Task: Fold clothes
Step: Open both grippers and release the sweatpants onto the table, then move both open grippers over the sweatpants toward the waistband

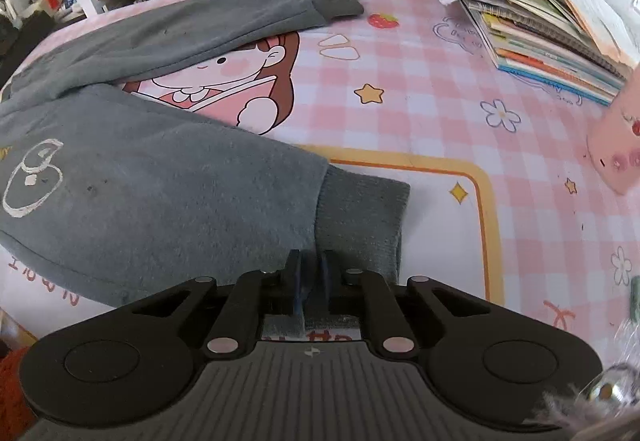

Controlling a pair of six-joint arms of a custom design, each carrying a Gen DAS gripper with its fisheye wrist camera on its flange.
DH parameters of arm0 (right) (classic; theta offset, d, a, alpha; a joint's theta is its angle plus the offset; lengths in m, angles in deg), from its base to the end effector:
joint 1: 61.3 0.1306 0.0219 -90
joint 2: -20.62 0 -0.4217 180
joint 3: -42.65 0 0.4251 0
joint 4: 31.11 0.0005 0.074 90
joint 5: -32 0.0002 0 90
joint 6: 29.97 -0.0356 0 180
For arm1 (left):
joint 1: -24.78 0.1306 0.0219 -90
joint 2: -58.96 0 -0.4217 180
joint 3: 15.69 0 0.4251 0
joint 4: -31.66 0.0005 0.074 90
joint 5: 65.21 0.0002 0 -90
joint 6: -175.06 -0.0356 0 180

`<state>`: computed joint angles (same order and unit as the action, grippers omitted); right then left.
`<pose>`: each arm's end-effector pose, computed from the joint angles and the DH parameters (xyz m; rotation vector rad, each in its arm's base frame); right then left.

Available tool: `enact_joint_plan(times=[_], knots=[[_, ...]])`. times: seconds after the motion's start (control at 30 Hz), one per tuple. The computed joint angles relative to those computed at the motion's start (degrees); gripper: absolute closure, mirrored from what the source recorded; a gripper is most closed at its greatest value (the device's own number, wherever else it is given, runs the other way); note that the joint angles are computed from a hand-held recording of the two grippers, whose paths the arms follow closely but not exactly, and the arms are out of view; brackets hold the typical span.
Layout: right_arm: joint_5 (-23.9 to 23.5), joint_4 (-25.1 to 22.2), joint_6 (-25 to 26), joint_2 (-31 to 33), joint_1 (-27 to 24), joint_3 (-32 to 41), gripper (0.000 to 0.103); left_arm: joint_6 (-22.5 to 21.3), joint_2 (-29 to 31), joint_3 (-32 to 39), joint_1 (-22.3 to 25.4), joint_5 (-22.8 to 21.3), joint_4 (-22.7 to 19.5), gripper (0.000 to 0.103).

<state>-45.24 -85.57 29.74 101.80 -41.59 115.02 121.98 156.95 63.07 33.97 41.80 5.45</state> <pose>0.4039 0.1358 0.3850 0.3117 2.6096 -0.0024 0.5522 0.0783 0.3311 -0.8019 2.2585 -0.5822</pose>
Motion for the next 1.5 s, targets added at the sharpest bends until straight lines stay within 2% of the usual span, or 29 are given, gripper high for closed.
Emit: enact_joint_plan(times=[0.13,0.27,0.37,0.47,0.6,0.63,0.7,0.8,0.83,0.9,1.0,1.13,1.5], knots=[[-0.03,0.13,-0.95,-0.21,0.3,-0.32,0.094,-1.56,0.69,0.35,-0.03,-0.29,-0.77,0.094],[0.14,-0.08,-0.63,-0.21,0.33,-0.23,0.094,-2.0,0.44,0.53,0.29,0.46,-1.47,0.088],[0.75,0.6,-0.34,-0.68,0.49,-0.33,0.094,-2.7,-0.67,0.32,0.01,-1.25,-1.59,0.079],[1.85,2.64,0.59,-1.8,1.17,-0.31,0.092,-5.66,-2.23,-0.04,-0.57,-3.43,-0.33,0.072],[2.32,4.37,2.37,-1.97,1.62,0.63,0.092,-10.6,-3.19,0.7,-1.66,-4.3,0.39,0.071],[2.5,4.66,2.86,-1.87,1.74,0.88,0.089,-11.83,-3.36,0.97,-1.96,-4.44,0.47,0.069],[3.28,4.66,3.86,-1.4,2.12,1.39,0.08,-13.74,-3.69,1.17,-2.66,-3.6,1.22,0.058],[3.76,4.93,4.66,-0.96,2.45,1.59,0.077,-17.01,-3.78,1.56,-4.19,-2.16,1.82,0.052],[3.84,5.09,4.66,-0.92,2.52,1.56,0.074,-17.95,-3.61,1.72,-4.71,-1.68,1.64,0.052],[4.23,5.4,4.64,-0.96,2.69,1.42,0.067,-19.45,-3.34,1.84,-5.57,-0.79,1.34,0.044],[4.78,5.82,4.51,-1.11,2.9,1.15,0.06,-19.51,-2.72,2.02,-6.22,-0.13,0.54,0.042],[5.85,6.16,3.98,-1.13,2.82,0.99,0.042,-20.15,-2.33,2.28,-6.81,0.04,-0.84,0.037],[6.05,7.15,5.67,-0.08,2.16,2.0,0.028,-21.6,-1.58,3.3,-7.9,1.01,-2.0,0.03]])
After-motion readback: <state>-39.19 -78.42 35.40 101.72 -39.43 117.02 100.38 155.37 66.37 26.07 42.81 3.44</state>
